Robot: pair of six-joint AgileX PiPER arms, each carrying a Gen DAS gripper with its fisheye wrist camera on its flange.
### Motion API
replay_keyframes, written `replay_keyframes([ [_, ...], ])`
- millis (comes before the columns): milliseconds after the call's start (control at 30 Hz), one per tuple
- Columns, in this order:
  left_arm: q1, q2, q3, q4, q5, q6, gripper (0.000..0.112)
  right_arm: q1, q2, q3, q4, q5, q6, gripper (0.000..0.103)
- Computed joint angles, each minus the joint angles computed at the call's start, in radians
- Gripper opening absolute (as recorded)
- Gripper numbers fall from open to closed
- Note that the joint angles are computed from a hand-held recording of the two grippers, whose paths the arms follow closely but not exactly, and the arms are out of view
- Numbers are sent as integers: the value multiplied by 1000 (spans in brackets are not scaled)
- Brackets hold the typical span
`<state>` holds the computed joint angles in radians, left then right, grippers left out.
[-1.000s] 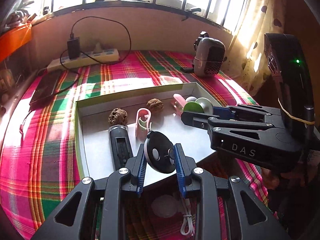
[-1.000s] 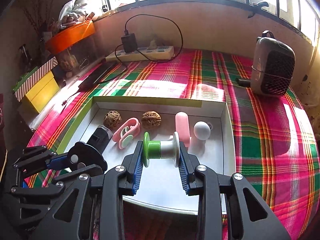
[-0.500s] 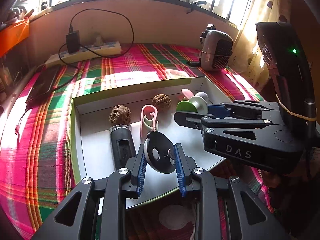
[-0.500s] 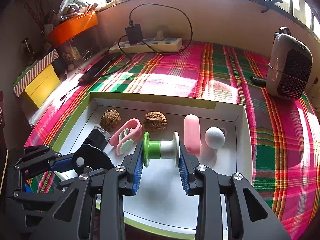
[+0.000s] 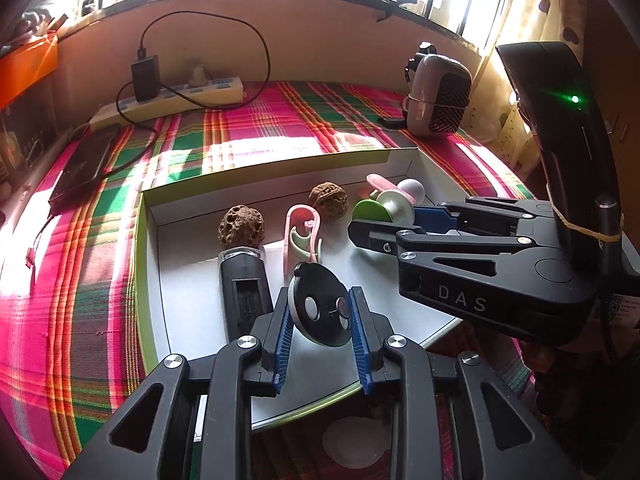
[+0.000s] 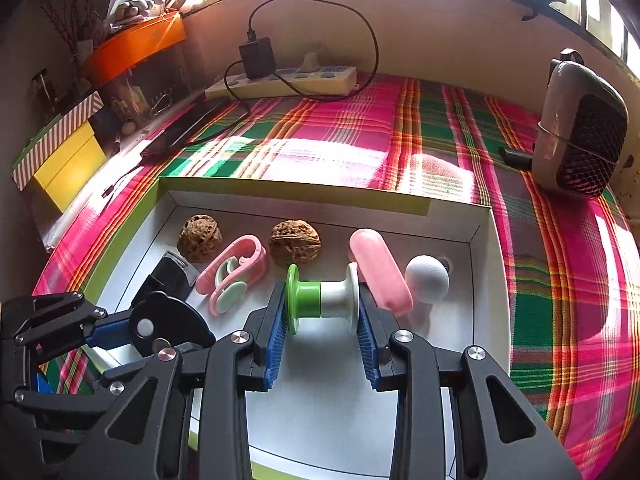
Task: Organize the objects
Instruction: 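Carry the spool with the right tool while the left tool carries the disc into the box, then open the right tool to drop the spool while the left tool releases the disc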
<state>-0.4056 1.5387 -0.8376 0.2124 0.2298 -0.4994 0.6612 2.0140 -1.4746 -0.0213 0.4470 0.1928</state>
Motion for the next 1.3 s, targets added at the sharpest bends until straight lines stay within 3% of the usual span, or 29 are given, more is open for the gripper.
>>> replay_keyframes([
  [400, -12, 7, -8, 130, 15, -125, 25, 9, 2, 5, -29, -9, 25, 34],
  [1300, -17, 10, -10, 160, 19, -158, 25, 17, 3, 4, -70, -9, 68, 34],
])
